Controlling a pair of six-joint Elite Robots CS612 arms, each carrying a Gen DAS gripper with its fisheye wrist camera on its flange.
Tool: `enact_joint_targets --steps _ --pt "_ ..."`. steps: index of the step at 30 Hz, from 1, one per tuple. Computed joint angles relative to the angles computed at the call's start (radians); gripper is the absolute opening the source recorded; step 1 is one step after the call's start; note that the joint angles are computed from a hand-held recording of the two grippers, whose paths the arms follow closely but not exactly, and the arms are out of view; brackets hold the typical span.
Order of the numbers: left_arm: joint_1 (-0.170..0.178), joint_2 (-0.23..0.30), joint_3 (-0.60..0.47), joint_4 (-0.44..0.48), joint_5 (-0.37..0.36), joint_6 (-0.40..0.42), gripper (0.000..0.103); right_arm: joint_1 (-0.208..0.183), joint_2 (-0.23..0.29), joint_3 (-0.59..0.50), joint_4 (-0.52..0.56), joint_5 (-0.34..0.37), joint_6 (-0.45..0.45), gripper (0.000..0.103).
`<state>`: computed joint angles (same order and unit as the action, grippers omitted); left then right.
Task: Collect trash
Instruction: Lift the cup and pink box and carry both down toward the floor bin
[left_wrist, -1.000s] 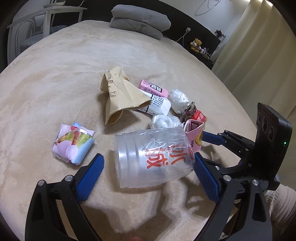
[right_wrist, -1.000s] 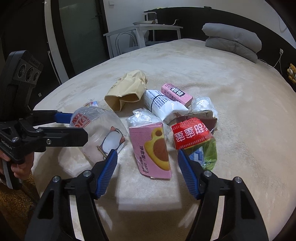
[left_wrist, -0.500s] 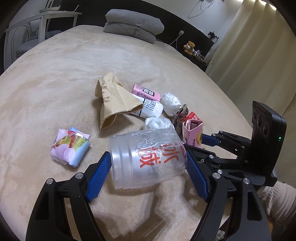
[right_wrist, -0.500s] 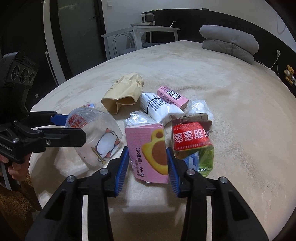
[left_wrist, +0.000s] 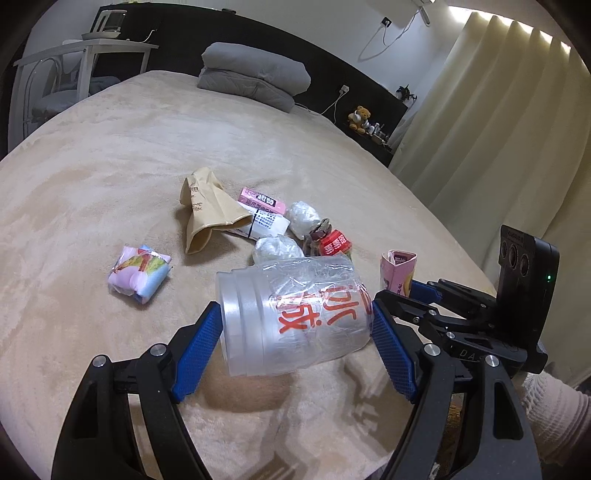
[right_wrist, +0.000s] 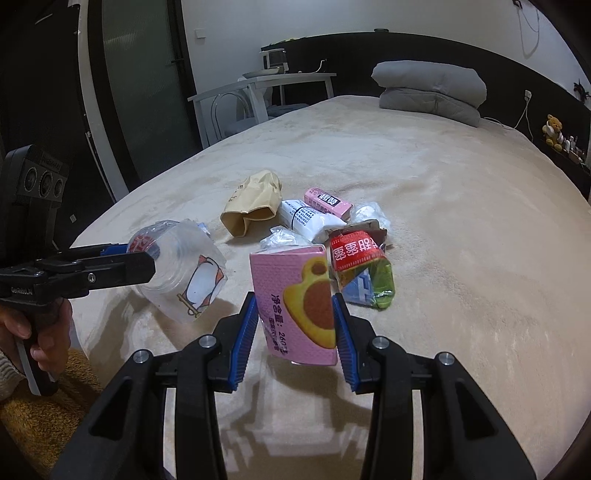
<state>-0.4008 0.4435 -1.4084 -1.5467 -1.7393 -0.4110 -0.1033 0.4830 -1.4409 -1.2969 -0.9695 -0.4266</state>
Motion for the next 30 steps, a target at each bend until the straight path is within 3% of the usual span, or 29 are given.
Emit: enact_joint_targets --steps 7,30 --pt "-0.017 0.030 -0.070 -0.023 0.001 -0.003 0.078 -0.018 0.036 -0.101 0.036 0.015 0.035 0.041" --pt "-0.096 0.166 -0.353 0.025 0.062 -0.094 0.078 -0.080 0.151 -0.409 0.160 0.069 0.110 0.041"
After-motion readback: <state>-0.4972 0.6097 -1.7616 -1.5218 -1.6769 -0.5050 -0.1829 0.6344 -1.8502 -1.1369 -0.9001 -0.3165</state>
